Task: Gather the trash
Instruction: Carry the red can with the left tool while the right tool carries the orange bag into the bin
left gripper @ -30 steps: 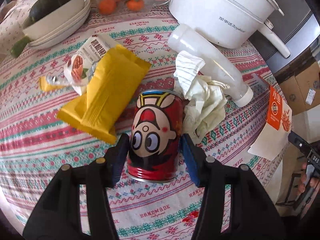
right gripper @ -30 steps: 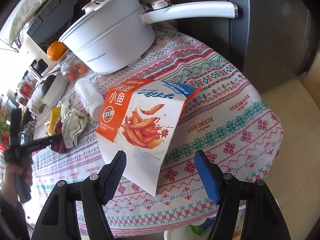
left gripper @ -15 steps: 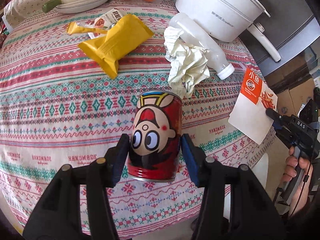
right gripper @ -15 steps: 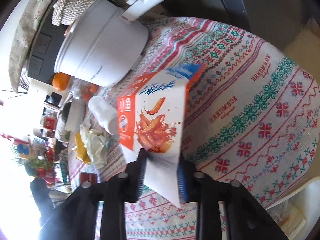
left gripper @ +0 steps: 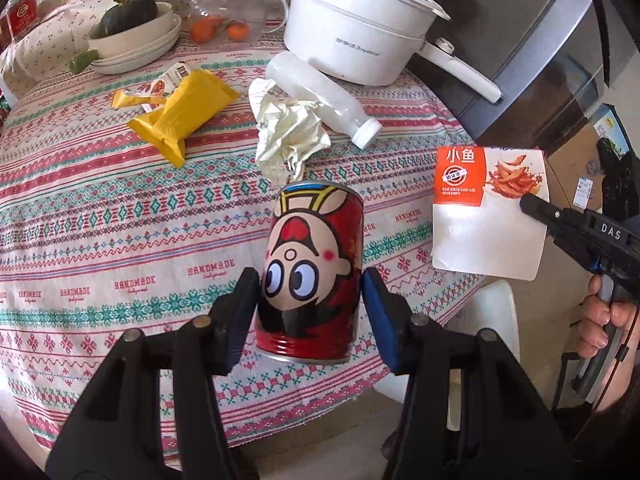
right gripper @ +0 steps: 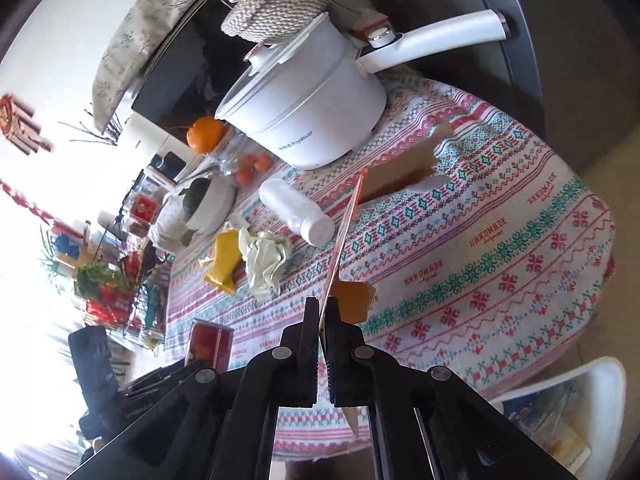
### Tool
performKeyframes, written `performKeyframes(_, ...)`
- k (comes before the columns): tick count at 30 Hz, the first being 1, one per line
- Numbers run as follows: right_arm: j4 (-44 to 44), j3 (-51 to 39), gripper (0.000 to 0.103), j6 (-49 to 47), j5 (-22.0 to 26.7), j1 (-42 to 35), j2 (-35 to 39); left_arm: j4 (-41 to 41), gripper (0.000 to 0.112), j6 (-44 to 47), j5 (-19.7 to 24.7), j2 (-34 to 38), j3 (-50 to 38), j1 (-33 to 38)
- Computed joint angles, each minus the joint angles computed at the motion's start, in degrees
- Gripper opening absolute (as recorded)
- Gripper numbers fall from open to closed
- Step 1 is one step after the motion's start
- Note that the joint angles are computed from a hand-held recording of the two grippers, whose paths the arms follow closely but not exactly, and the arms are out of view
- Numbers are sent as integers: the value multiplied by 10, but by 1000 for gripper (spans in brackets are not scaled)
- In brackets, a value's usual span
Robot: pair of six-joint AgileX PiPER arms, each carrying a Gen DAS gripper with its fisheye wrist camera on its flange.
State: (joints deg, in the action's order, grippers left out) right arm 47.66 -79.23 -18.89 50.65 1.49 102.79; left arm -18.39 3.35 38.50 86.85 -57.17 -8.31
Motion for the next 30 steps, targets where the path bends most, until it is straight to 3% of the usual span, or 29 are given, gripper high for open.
performKeyframes(10,-6,75,4,-31,50,-51,-96,-9,55,21,11,-23,18,-36)
performKeyframes(19,-24,151,4,-82,112,-141,-183,-6,55,16,1,-19,17,-152)
performKeyframes(30,-58,204,4,-149,163,-261,-221,21,55,-34,-1,32,-19,-284)
